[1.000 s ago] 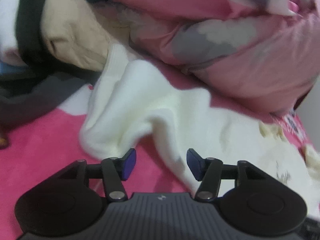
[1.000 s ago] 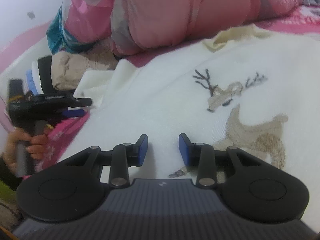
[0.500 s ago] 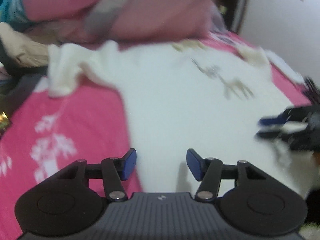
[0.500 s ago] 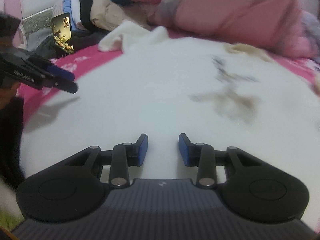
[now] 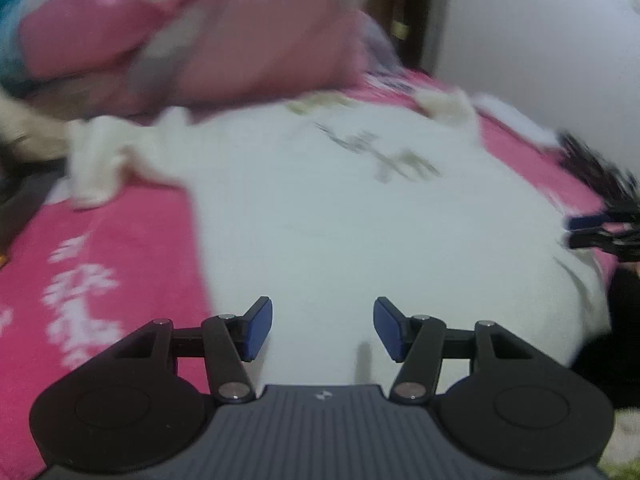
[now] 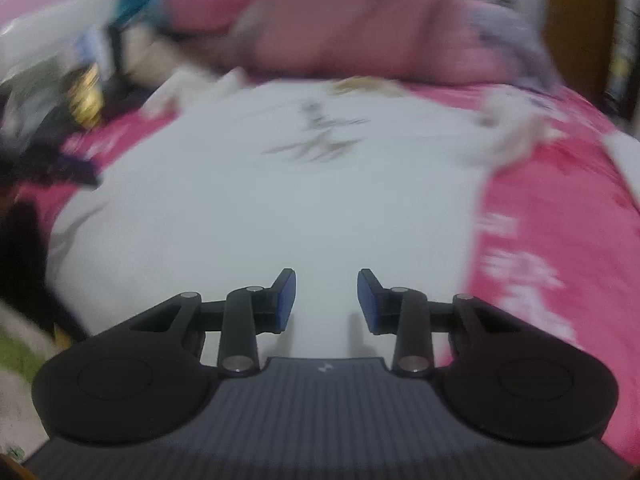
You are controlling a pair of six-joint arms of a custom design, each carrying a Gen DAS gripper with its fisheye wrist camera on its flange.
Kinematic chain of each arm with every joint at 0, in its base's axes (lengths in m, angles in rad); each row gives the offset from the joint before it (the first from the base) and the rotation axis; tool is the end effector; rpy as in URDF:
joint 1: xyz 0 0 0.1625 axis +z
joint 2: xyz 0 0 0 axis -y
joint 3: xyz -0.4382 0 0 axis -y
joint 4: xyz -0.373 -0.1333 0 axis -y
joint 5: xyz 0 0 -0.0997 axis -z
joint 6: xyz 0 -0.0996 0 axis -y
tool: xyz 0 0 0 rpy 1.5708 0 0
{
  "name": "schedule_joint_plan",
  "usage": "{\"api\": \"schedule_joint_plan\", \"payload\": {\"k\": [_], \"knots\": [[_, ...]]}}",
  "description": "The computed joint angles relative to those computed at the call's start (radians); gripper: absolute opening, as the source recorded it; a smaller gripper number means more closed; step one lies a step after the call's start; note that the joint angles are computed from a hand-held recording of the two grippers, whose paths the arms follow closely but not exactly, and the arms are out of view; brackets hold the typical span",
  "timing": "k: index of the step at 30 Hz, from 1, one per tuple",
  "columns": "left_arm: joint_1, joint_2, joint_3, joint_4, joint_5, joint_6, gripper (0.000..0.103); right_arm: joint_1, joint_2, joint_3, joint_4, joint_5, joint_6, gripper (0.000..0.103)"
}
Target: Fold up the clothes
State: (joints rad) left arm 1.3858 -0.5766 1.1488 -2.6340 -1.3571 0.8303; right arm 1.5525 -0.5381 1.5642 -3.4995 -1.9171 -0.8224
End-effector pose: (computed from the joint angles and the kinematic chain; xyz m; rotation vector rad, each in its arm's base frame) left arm 0.0019 -0.8293 0.1606 1.2645 2.4243 -0.5565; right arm 0.0866 -0.7066 0.0883 0.7311 -2.2248 0.8659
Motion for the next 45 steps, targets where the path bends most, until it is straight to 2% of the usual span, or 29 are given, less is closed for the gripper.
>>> {"api": "schedule_joint_plan", "payload": {"k": [1,3,7,8,10,12,14,15,17,19,20,21,23,24,25,27,29,30,31,34,39,42,45], "knots": [[-0.001,0.001,0.011,0.001,0.018,0.017,0.057,0.0,0.003,0.007,0.011,-0.037,-0.035,0.032],[0.003,-0.001,0.032,-0.016,0.034,0.04,0.059,-0.014,-0.025,0.072,-0.042,-0.052,-0.03,0.031],[0.012,-0.006,0.025,0.005,0.02,0.033,0.061,-0.005,-0.111,0.184,-0.121,-0.203,0.077,0.03],[0.014,-0.004,0.019,0.012,0.017,0.029,0.061,-0.003,-0.128,0.202,-0.126,-0.22,0.092,0.03],[0.011,-0.003,0.026,0.0,0.026,0.03,0.062,-0.004,-0.156,0.243,-0.144,-0.16,0.125,0.03],[0.006,-0.003,0.037,-0.016,0.039,0.033,0.062,-0.008,-0.165,0.254,-0.128,-0.036,0.124,0.03],[0.004,-0.004,0.042,-0.026,0.05,0.034,0.063,-0.018,-0.153,0.236,-0.077,0.064,0.081,0.028],[0.003,-0.005,0.042,-0.025,0.053,0.031,0.063,-0.02,-0.142,0.213,-0.033,0.078,0.058,0.027],[0.002,-0.003,0.036,-0.014,0.058,0.02,0.063,-0.023,-0.11,0.158,0.051,0.024,0.024,0.025],[0.0,0.0,0.029,-0.007,0.06,0.014,0.064,-0.039,-0.102,0.136,0.091,-0.055,0.036,0.015],[0.0,0.001,0.027,-0.005,0.06,0.013,0.064,-0.048,-0.116,0.149,0.096,-0.053,0.066,0.01],[0.0,0.002,0.026,-0.003,0.06,0.012,0.064,-0.05,-0.135,0.164,0.102,-0.054,0.108,0.009],[0.002,0.001,0.026,-0.004,0.057,0.015,0.065,-0.032,-0.142,0.184,0.051,-0.132,0.107,0.011],[0.003,0.001,0.026,-0.003,0.053,0.016,0.065,-0.027,-0.152,0.195,0.05,-0.13,0.115,0.012],[0.004,0.002,0.025,-0.003,0.051,0.014,0.065,-0.026,-0.165,0.208,0.053,-0.113,0.123,0.012],[0.005,0.003,0.021,0.002,0.049,0.007,0.065,-0.037,-0.177,0.22,0.074,0.005,0.144,0.012],[0.003,0.003,0.024,-0.001,0.053,0.006,0.065,-0.048,-0.157,0.198,0.116,0.041,0.116,0.011],[0.003,0.002,0.026,-0.004,0.054,0.007,0.065,-0.05,-0.146,0.185,0.14,0.044,0.103,0.01],[0.003,0.002,0.029,-0.008,0.052,0.007,0.065,-0.053,-0.124,0.159,0.164,0.005,0.081,0.01],[0.009,0.001,0.025,0.0,0.038,0.0,0.065,-0.069,-0.143,0.155,0.244,-0.039,0.14,0.009],[0.007,0.002,-0.021,0.084,0.039,-0.054,0.065,-0.062,-0.227,0.244,0.195,0.014,0.136,0.01],[-0.006,0.0,-0.039,0.106,0.062,-0.082,0.065,-0.069,-0.243,0.232,0.165,0.132,0.156,0.012],[-0.018,0.001,-0.057,0.106,0.075,-0.086,0.065,-0.076,-0.221,0.127,0.242,0.271,0.139,0.012]]}}
